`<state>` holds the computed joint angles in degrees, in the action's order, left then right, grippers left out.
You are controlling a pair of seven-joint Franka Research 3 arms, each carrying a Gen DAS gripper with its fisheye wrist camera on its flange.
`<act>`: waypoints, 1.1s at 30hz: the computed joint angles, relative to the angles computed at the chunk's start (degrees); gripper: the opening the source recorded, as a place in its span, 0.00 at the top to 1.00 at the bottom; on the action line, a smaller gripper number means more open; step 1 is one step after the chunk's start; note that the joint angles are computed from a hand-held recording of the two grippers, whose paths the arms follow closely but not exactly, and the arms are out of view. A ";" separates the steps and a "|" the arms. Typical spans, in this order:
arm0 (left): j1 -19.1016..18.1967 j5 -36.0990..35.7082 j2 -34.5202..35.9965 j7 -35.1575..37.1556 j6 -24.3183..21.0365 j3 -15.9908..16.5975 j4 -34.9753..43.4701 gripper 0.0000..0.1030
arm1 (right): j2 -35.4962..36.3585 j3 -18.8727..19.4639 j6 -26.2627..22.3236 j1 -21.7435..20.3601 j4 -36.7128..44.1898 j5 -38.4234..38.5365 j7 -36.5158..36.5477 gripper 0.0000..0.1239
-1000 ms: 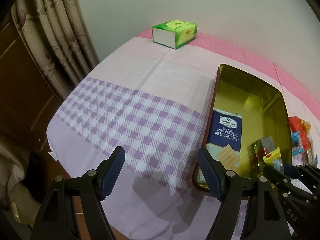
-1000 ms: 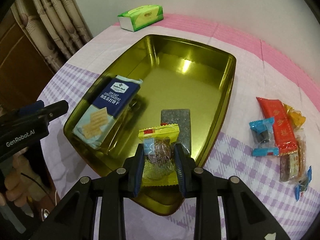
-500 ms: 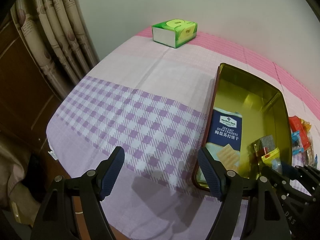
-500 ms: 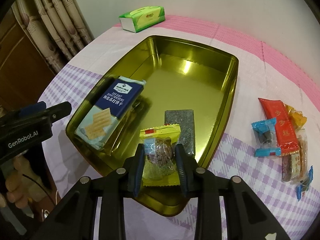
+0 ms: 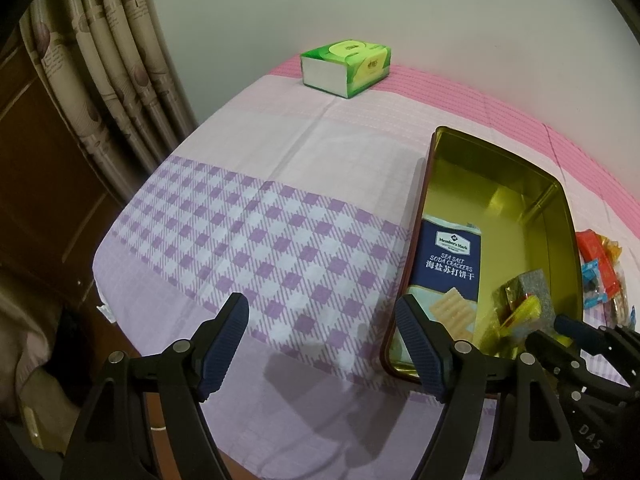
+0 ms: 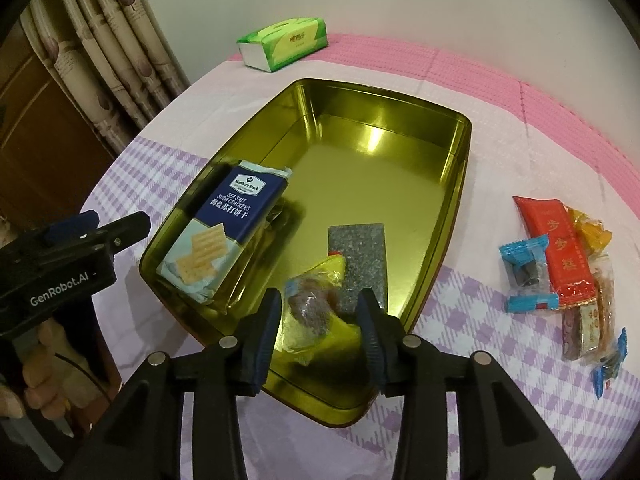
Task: Organize snacks
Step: 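Lower the yellow-topped cookie packet into the tin and open the right gripper, then grasp the blue-wrapped round candy from the pile with the right gripper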
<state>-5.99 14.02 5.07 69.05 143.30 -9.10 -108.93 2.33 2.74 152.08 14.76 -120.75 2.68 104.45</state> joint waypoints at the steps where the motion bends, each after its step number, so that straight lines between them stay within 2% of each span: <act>1: 0.00 0.13 -0.06 -0.02 0.13 0.00 -0.17 0.26 | -0.16 -0.05 0.07 0.00 -0.13 -0.34 0.25 0.67; 4: -0.04 0.17 0.07 -0.02 -0.10 -0.05 0.16 0.26 | -0.80 -0.14 0.63 -0.13 -0.77 -1.21 0.99 0.63; 13: -0.04 0.23 0.23 0.12 -0.29 -0.06 0.48 0.26 | -2.97 -0.07 1.77 -1.04 -2.36 -2.28 2.08 0.62; 21: 0.03 1.02 0.26 0.29 -0.62 0.08 0.94 0.26 | -5.58 -0.08 2.25 -2.64 -4.85 -6.37 5.44 0.62; 28: 0.16 1.61 0.34 0.43 -0.81 0.18 1.18 0.26 | -10.06 -0.38 1.51 -6.70 -10.15 -10.21 9.70 0.62; 33: 0.18 1.97 0.34 0.53 -0.76 0.21 1.18 0.25 | -13.76 -0.53 0.24 -11.58 -14.36 -14.04 14.80 0.62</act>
<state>-5.81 15.99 5.42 69.57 142.54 -8.89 -107.75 -11.43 2.21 152.32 3.19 -135.11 -11.36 119.25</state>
